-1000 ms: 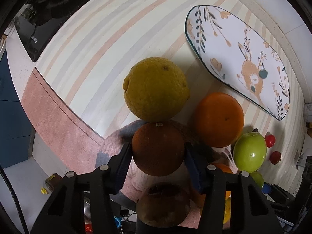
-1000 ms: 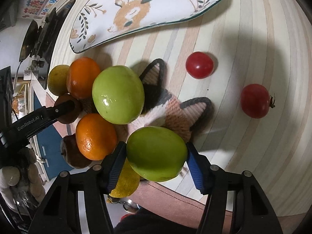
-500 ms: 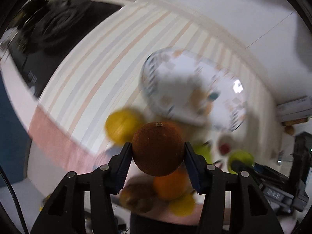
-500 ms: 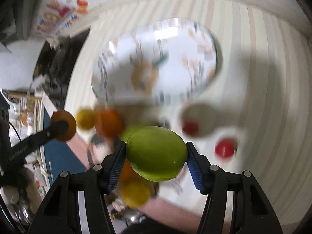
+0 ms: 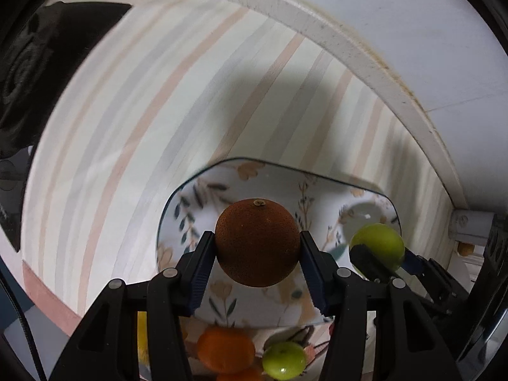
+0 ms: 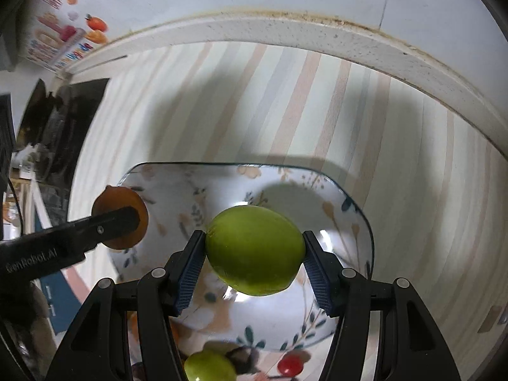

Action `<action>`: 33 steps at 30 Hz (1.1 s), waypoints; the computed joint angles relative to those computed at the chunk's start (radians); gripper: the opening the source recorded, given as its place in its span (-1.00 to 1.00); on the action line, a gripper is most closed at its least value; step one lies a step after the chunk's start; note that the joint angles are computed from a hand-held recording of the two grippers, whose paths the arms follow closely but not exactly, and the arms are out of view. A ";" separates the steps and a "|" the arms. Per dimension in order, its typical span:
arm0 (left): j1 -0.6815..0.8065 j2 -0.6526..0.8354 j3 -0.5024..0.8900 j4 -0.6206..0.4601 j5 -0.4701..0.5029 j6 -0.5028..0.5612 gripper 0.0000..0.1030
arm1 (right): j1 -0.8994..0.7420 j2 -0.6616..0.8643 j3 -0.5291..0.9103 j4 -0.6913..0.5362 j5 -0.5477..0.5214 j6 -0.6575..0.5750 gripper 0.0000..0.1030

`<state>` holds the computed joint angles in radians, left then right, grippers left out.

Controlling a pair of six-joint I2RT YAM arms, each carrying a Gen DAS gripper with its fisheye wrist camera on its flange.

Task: Organize fruits
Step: 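Carry both fruits onto the white oval plate and open both tools, then lift both open tools away from the plate toward the fruit pile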

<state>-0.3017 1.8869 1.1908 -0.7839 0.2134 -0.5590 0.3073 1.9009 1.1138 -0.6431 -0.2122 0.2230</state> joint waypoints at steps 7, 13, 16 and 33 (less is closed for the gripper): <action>0.026 0.112 0.076 -0.029 0.030 0.041 -0.03 | 0.000 0.075 0.038 0.003 0.020 -0.029 0.23; 0.030 0.131 0.095 -0.053 0.040 0.053 0.00 | -0.008 0.117 0.084 -0.022 0.011 -0.052 0.24; 0.033 0.127 0.097 -0.064 0.024 0.047 0.00 | 0.000 0.157 0.125 -0.034 -0.003 -0.034 0.25; -0.006 -0.117 -0.042 -0.097 -0.172 0.034 0.55 | -0.048 -0.037 -0.001 -0.085 0.102 -0.062 0.86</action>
